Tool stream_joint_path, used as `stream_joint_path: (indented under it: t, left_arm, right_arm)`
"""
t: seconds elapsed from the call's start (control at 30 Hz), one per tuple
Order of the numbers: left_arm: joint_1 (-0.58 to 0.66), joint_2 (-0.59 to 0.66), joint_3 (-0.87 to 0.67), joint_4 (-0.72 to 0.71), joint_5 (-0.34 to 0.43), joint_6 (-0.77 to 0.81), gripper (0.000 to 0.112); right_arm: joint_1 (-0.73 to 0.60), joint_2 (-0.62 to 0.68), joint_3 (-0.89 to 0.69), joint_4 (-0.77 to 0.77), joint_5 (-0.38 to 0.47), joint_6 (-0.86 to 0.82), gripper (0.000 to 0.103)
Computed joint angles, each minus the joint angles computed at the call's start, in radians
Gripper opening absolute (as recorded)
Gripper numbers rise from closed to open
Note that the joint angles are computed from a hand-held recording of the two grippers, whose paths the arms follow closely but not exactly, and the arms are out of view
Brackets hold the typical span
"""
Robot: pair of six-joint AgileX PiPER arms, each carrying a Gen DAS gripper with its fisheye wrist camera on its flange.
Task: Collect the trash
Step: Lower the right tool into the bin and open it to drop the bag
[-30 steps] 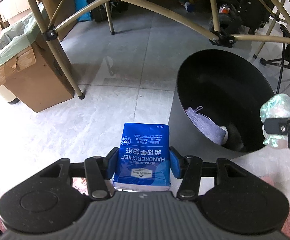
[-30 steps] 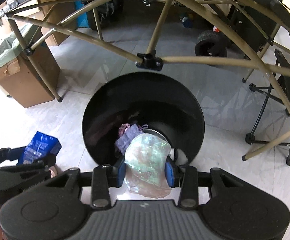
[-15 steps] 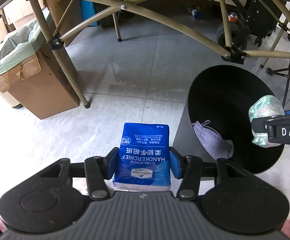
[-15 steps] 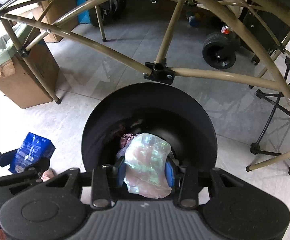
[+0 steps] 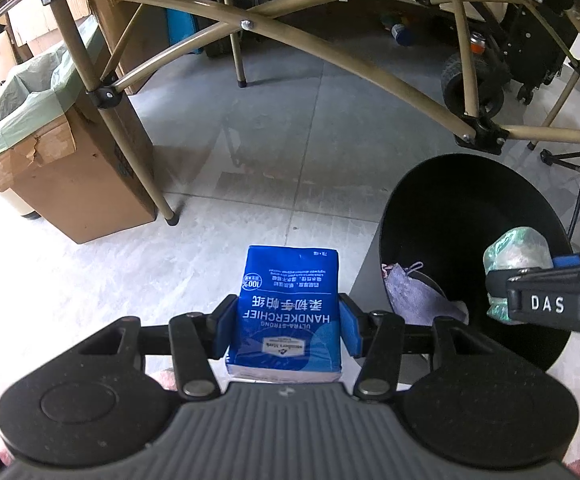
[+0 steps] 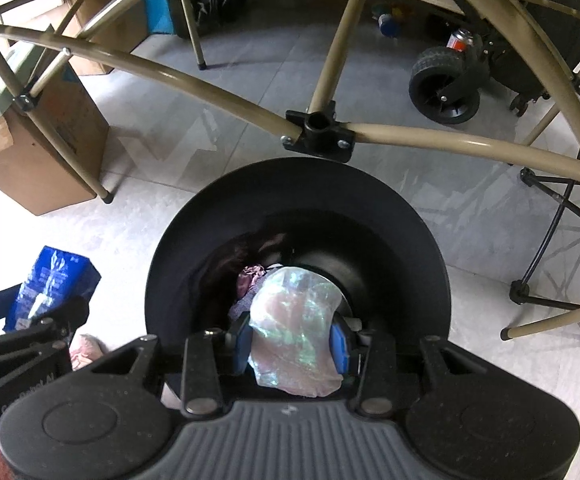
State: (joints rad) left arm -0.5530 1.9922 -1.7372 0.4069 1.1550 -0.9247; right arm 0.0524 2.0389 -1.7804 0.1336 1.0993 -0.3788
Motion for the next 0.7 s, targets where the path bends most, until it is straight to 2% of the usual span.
stream_joint_path:
  t: [0.5, 0.67, 0.7]
  left_arm:
    - [0.019, 0.008, 0.004, -0.009, 0.002, 0.003, 0.052]
    - [0.018, 0.005, 0.01, -0.006, 0.0, 0.001, 0.052]
    - [0.018, 0.005, 0.011, -0.006, -0.001, 0.0, 0.052]
  right_arm:
    - [0.026, 0.02, -0.016, -0.007, 0.006, -0.004, 0.039]
    - [0.023, 0.02, -0.021, -0.009, 0.013, -0.003, 0.045]
    - [0.024, 0.024, -0.026, -0.012, 0.015, 0.001, 0.049]
